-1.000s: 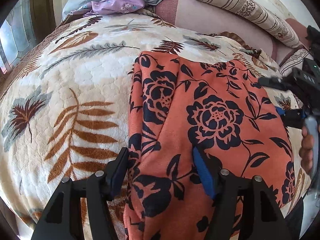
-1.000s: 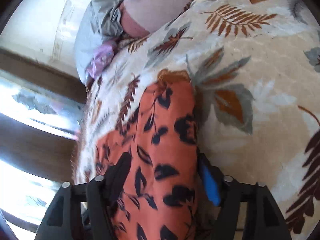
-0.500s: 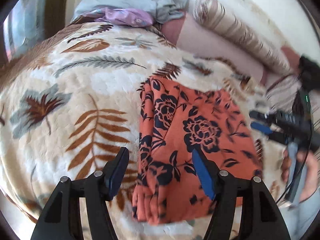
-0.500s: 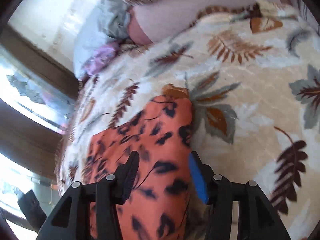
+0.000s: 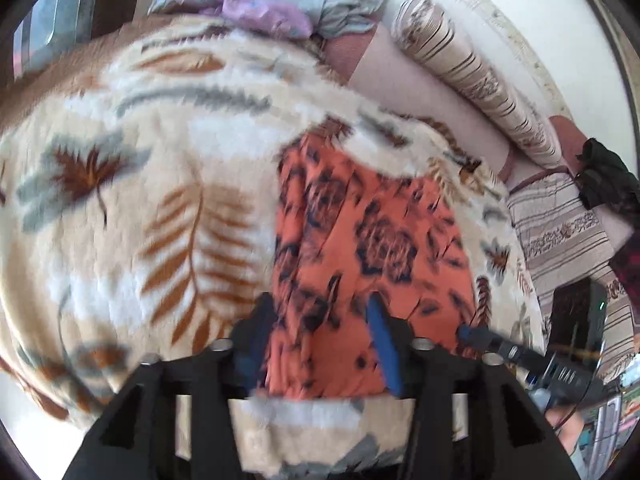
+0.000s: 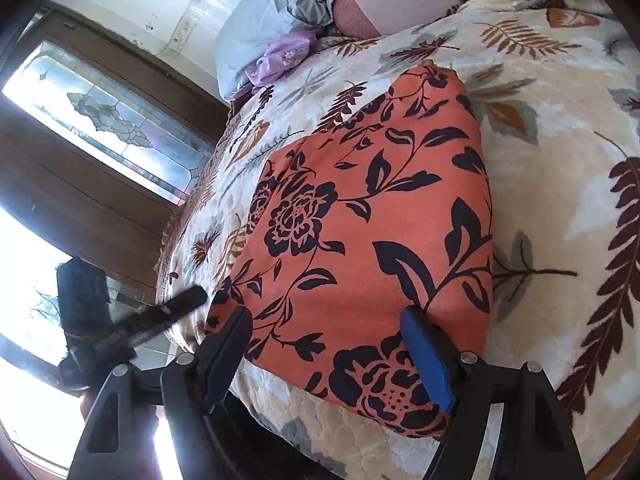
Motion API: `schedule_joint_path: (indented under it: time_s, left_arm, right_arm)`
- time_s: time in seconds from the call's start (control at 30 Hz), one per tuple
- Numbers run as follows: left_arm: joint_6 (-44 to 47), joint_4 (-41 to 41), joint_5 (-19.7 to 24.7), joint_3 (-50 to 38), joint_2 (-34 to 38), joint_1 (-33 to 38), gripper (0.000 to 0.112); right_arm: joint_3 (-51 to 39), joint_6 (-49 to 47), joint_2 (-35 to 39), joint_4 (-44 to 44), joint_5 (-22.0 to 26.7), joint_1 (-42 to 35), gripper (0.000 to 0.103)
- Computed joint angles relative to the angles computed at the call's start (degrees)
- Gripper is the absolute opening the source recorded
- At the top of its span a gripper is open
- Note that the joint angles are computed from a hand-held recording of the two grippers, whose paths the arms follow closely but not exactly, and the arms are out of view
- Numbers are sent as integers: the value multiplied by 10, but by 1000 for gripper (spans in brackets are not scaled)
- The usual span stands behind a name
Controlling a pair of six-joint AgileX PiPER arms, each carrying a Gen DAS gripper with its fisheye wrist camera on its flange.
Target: Fold small clothes
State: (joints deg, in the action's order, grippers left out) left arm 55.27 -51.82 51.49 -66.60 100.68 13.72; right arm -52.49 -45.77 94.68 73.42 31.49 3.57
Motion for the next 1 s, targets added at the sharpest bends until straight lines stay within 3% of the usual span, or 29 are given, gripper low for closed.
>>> schedule_joint_path:
  time_s: [0.07,0.17,0.2,0.27,0.33,0.4,0.47,0.53,0.63,0.73,0.8,0.9,1.0]
  left_arm:
    - [-24,9,-6,-49,20,-30,59]
    - [-121,91,-7,-163,103,-87,59]
    - [-163,130,9,-208,140,-102,51]
    - [-231,199,33,-268,190,-126,9]
    - [-209,196,21,-258,170,-127,9]
    - [-154,172,-34,-198,119,-123,8]
    - [-175,202,-35,-210,155,-122,8]
    - [-163,181,-30,-217,194,-108,10]
    - [-154,194,-41,-204,170,-113,9]
    - [-154,212,-61,-190,161,-124,10]
    - [-170,207,-42,-202,165,-116,13]
    - [-174,193,-41,-171,121,-112,15]
    - [-61,98,-58,-78,35,-89,15]
  right_arm:
    - [11,-9,-9,3,3,-5,80]
    - [9,-4,-7,12,0,1,80]
    - [11,-8,-7,16,5,-3,80]
    - [12,1,-10,11,11,-5,80]
    - [4,20,-12,-11,24,-11,80]
    - [2,29,-19,-27,25,-12,80]
    - [-4,36,-19,-37,31,-14,80]
    - [-16,43,-13,-45,43,-17,80]
    - [-29,66,-26,-59,44,-17,81]
    - [-28,3,-25,36,79,-43,88]
    - [-29,-40,13,98,114,-62,91]
    - [-25,-53,75,129,114,-66,91]
    - [-1,-87,56,167,119,-69,91]
